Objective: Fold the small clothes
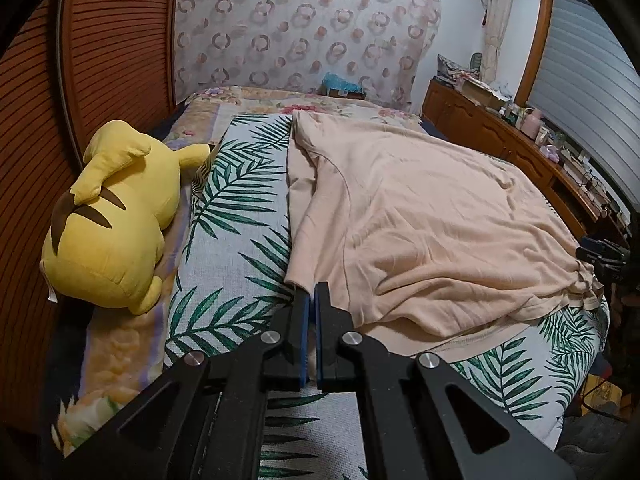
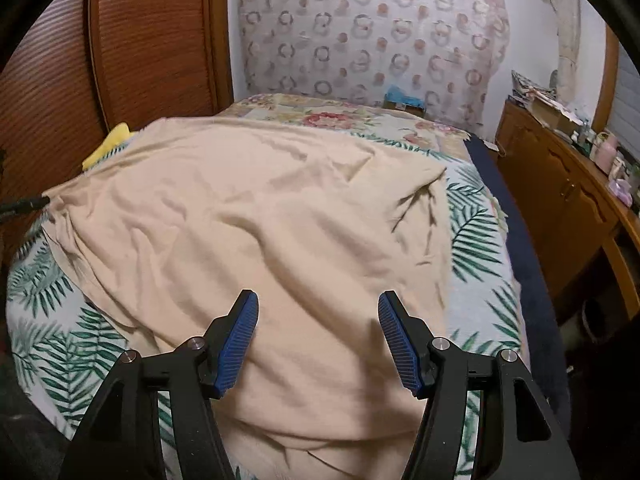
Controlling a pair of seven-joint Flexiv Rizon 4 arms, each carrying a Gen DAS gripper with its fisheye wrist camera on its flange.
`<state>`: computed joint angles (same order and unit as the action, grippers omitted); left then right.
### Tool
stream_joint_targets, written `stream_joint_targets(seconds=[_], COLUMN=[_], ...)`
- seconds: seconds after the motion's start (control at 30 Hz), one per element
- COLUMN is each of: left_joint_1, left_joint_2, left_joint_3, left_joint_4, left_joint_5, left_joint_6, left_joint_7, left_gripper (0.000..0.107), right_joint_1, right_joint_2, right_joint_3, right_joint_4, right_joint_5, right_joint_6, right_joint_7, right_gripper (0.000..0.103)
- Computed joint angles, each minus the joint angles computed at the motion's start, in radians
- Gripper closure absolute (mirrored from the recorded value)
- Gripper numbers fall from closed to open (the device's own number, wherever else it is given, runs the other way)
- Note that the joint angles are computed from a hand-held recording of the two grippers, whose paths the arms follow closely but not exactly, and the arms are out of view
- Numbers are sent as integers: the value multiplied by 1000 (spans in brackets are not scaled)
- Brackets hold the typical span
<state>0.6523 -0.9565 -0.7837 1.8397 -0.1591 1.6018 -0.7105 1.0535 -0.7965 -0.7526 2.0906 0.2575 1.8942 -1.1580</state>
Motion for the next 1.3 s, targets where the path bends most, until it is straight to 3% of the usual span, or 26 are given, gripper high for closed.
stream_joint_targets(seconds=[0.3,0.33,0.37,0.43,0.47,0.87,1.13,1.2,1.23,1.27,1.3], left_joint_1=[-18,-27,-33,-28,-22,-96,-108,-106,-107,-99,-95], left_joint_2=[6,10,14,11,9,39,38,38,41,42,44], left_joint_3=[29,40,47,38,30,106,107,101,102,93,86], left_joint_4=[-13,-16,-18,-16,-13,-32,-28,-28,-30,-34,-34], left_joint_5=[-24,-30,-37,-46,-48,-116,-120,-123,-128,-140,-155], left_joint_6=[-32,-38,-43,-45,-47,-87,-77,-90,-102,-140,-156], left_joint_7=[-12,-12,-10,3,11,41,74,90,95,103,113], left_gripper=[105,100,85,69,67,67,67,77,91,98,100], right_joint_1=[-37,-36,-35,-32,-30,0,-11,-14,-14,-13,-12], right_joint_2=[-18,-19,-21,-24,-26,6,11,13,13,13,12], right_joint_3=[51,50,52,56,58,31,45,49,50,50,49], right_joint_4=[-11,-10,-9,-7,-7,14,13,12,11,10,10], right_joint_5=[-17,-15,-11,2,7,5,9,9,10,11,12], right_joint_6=[0,2,5,16,20,2,12,13,13,12,11], right_joint_7=[19,18,20,24,25,27,20,19,19,19,19], right_gripper=[39,39,39,39,39,39,38,38,38,38,37])
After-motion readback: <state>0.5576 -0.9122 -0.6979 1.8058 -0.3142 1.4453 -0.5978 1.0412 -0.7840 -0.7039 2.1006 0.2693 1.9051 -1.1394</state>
